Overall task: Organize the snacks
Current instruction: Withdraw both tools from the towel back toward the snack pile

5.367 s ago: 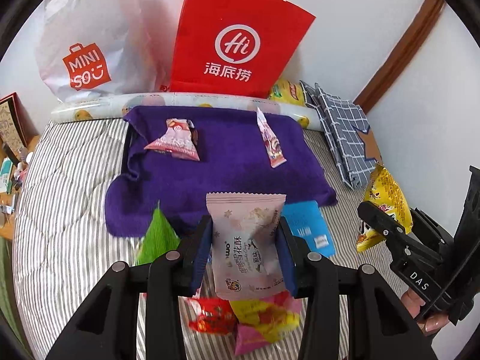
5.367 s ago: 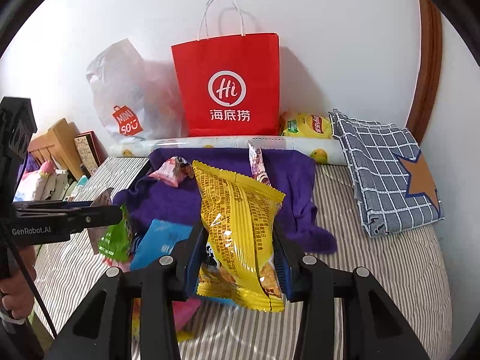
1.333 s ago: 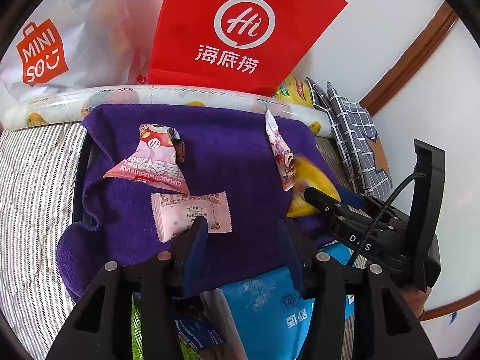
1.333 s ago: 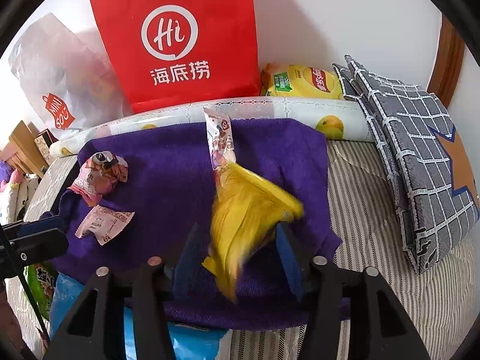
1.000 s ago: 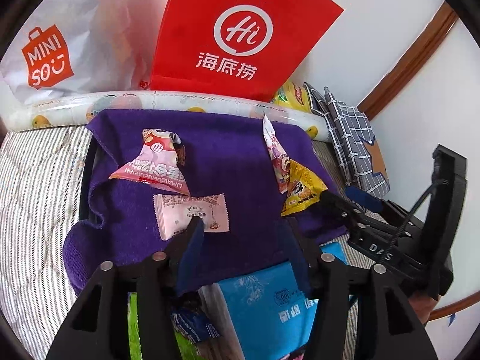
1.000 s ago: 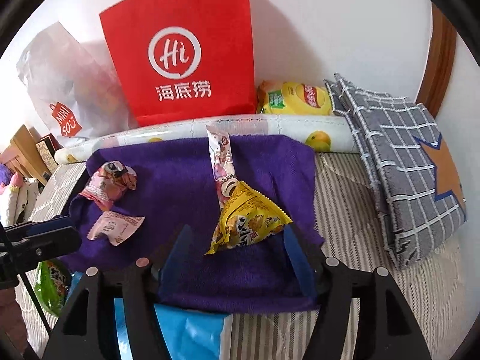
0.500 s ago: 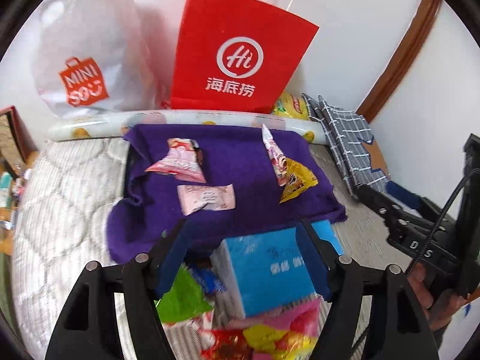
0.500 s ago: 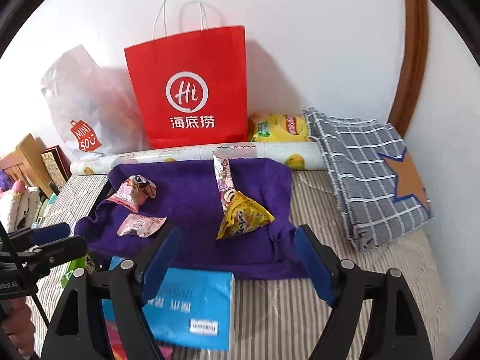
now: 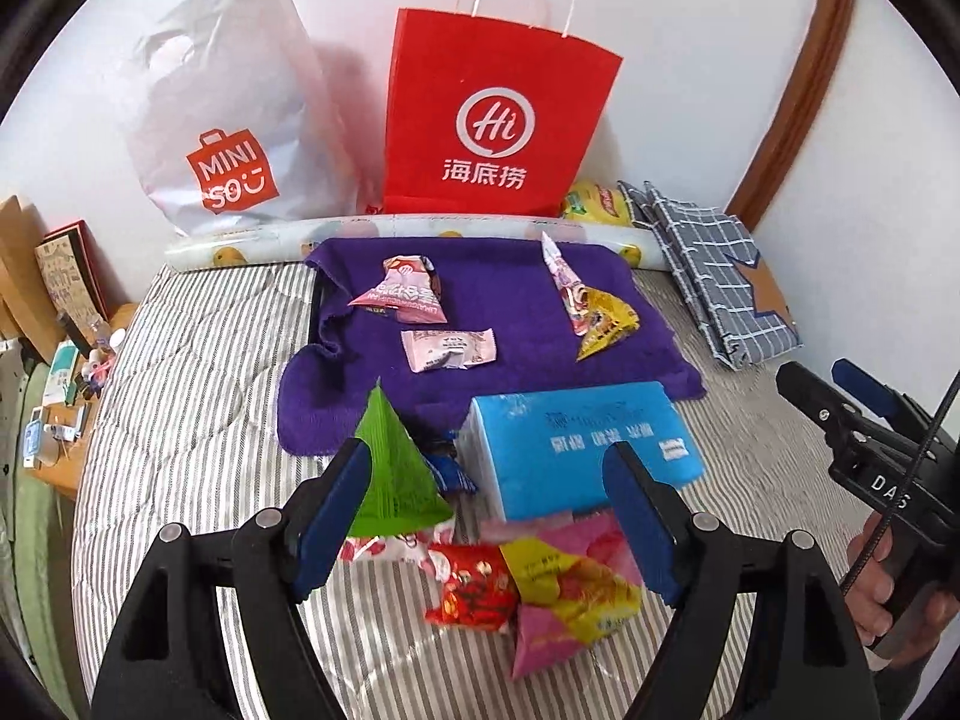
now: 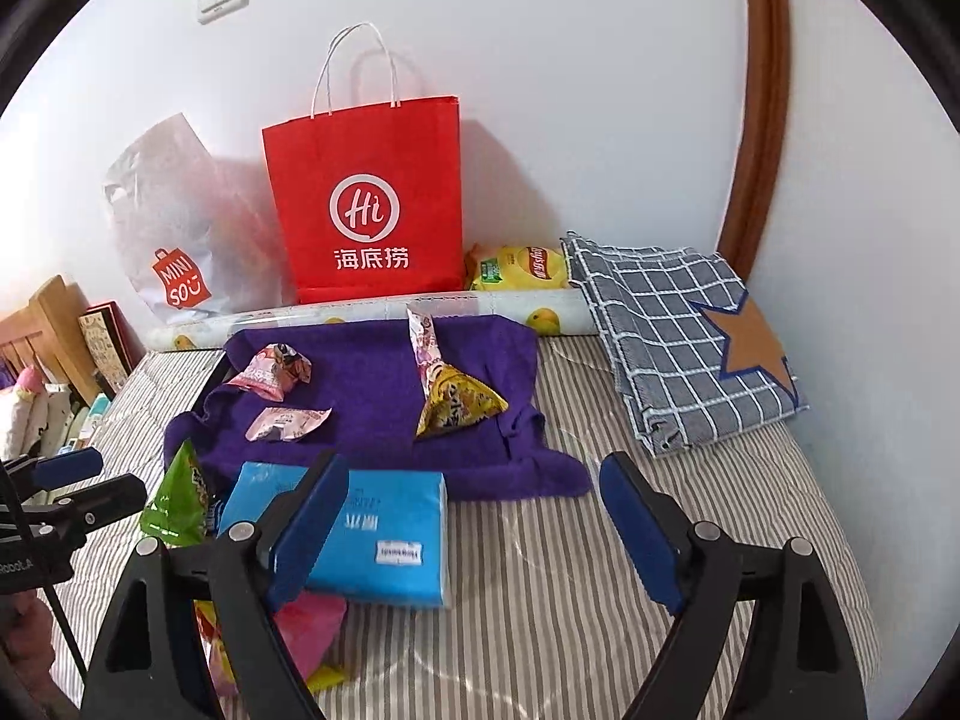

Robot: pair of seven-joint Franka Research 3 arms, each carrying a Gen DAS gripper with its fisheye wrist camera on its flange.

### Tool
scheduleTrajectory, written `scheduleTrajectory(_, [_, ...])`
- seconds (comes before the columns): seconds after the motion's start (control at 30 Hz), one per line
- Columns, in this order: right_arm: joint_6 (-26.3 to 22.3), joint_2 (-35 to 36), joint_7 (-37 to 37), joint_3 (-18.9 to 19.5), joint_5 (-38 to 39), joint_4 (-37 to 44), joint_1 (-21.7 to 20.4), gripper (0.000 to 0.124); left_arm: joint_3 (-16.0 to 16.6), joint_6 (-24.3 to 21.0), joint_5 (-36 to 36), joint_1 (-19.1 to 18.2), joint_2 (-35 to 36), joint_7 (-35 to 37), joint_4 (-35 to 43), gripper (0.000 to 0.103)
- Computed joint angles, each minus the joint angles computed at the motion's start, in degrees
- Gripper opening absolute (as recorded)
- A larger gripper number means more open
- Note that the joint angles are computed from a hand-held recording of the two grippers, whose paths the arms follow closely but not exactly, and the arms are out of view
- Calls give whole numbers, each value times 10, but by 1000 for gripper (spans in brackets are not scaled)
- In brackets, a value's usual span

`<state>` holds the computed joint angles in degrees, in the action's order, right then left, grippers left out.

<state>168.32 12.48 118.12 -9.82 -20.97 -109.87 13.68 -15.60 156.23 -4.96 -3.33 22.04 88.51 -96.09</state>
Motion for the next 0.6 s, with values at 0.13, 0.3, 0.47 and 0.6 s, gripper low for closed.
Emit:
scheduleTrajectory(0.13, [-3, -19, -49, 28, 50, -26, -22, 85, -21, 6, -41, 19, -18, 20, -28, 79])
scheduleTrajectory(0.3, [22, -40, -34, 15, 35, -65, -11, 85, -21, 24, -90, 23, -40, 42, -65, 79])
scheduleTrajectory(0.47, [35, -49, -55, 38, 65, -87, -28, 85, -28, 39, -122, 34, -54, 60, -91, 79])
scheduleTrajectory(0.6, [42, -47, -99, 58, 116, -96, -37, 85, -25, 46, -132, 34, -59, 70, -102, 79])
